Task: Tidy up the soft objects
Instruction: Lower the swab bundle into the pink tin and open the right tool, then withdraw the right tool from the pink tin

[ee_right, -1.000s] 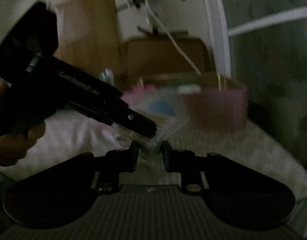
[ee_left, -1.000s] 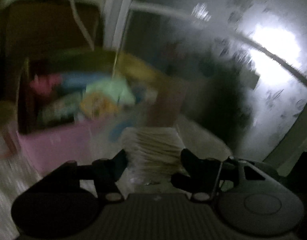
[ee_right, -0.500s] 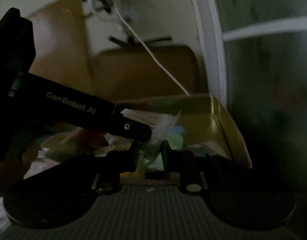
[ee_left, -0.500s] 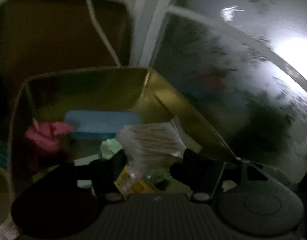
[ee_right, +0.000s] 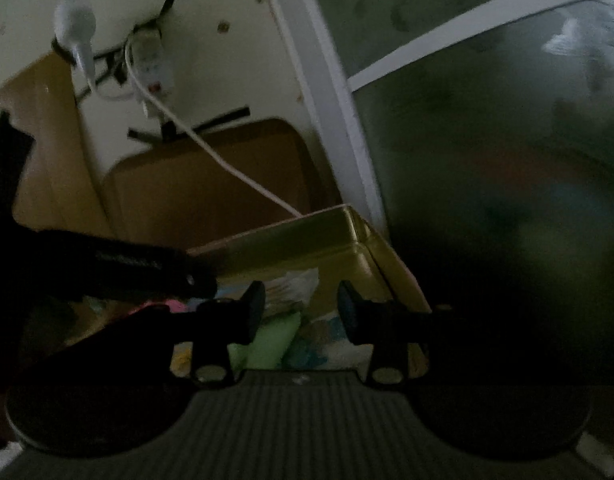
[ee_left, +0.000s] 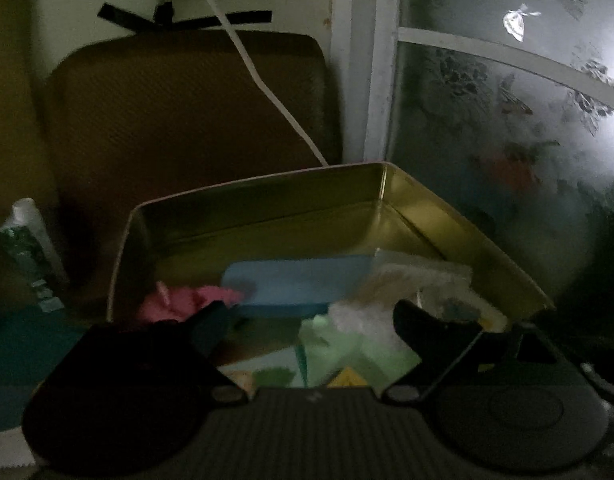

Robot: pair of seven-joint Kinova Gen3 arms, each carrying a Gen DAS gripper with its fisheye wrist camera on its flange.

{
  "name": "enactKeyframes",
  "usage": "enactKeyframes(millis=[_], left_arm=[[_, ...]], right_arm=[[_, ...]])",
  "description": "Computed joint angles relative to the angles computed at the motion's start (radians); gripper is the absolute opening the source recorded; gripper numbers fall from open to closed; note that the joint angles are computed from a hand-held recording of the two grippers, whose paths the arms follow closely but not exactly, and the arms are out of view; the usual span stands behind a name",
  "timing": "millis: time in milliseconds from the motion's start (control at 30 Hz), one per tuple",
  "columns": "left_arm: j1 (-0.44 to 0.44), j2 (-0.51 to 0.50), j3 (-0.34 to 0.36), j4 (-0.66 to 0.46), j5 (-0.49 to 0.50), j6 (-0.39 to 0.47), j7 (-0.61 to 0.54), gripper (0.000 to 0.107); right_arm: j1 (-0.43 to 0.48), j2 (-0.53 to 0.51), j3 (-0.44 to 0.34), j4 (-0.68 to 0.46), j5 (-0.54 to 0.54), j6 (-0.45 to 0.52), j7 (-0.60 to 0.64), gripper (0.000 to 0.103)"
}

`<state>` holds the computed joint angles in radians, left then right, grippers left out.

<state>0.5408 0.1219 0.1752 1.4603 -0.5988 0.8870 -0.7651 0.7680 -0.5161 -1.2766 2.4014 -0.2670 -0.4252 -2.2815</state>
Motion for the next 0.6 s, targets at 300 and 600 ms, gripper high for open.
enactKeyframes(millis=[300, 600], left_arm=[[0.066, -0.067, 0.060, 0.036, -0.125, 0.122, 0.098, 0.098], [0.055, -0.176, 0.164, 0.127, -0.183, 0.189, 0.190, 0.103]], right_arm=[[-0.224, -0.141, 0.158, 0.027, -0.076, 0.122, -0.137, 0.044], [-0.361, -0.177, 0.239, 0.011, -0.061, 0.205, -0.205, 0.045]])
